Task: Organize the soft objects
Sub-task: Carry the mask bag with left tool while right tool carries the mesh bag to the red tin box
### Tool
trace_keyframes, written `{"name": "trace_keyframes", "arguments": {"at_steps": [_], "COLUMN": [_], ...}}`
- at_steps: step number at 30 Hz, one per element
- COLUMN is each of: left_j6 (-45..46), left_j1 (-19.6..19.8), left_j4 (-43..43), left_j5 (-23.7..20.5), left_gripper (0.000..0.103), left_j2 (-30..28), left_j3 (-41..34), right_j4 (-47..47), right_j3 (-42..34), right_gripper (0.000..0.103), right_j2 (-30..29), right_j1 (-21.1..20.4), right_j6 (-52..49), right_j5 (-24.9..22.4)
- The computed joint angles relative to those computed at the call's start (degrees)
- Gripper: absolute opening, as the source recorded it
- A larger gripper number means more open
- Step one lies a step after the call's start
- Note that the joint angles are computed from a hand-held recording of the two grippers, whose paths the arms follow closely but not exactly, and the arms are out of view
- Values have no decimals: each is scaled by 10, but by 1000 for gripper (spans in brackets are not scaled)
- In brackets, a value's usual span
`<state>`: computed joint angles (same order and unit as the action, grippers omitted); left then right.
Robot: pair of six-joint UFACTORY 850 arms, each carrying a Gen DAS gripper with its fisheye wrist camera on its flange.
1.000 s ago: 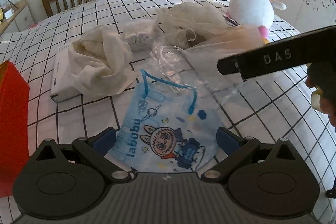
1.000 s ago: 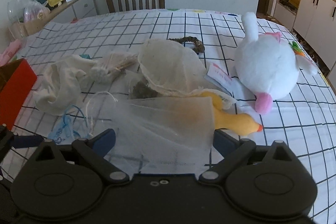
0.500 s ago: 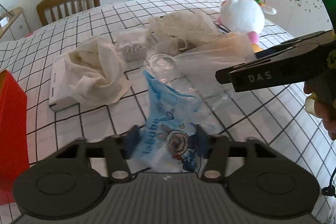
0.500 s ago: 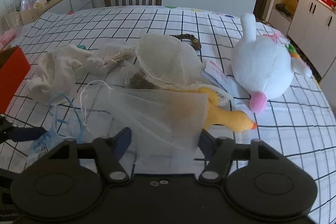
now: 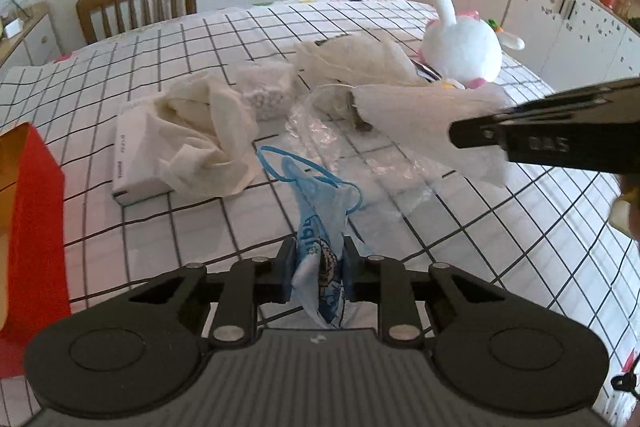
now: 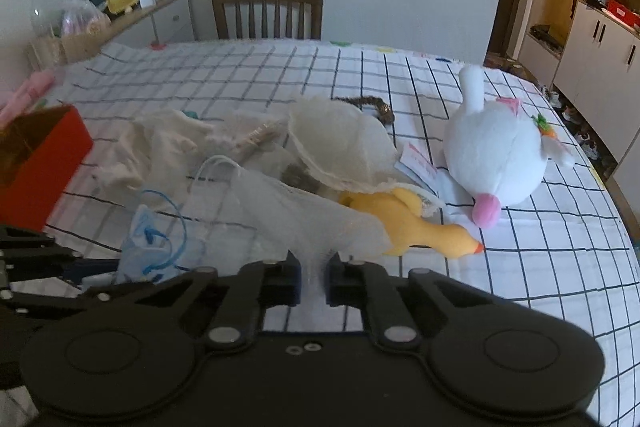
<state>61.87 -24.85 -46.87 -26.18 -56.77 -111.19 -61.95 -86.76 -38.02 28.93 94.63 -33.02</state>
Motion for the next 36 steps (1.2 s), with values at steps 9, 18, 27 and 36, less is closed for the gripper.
{"name": "trace_keyframes", "arguments": {"at_steps": [9, 18, 27, 36], "left_j6": [6, -2, -8, -90], "left_j1": [21, 46, 74, 106], "left_j4": [-42, -73, -87, -26], "left_j5": [8, 29, 59, 71], "left_gripper": [22, 22, 22, 22], "left_j2": [41, 75, 99, 92], "left_j3": [36, 59, 78, 58], "right_j4": [-18, -10, 37, 205], "right_j3": [0, -59, -166, -418], "right_gripper": [9, 9, 9, 9], "right_j2": [28, 13, -41, -184], "right_j1": [24, 39, 49, 54], "right_j6": [6, -32, -127, -385], "right_j5": [-6, -8, 5, -50]}}
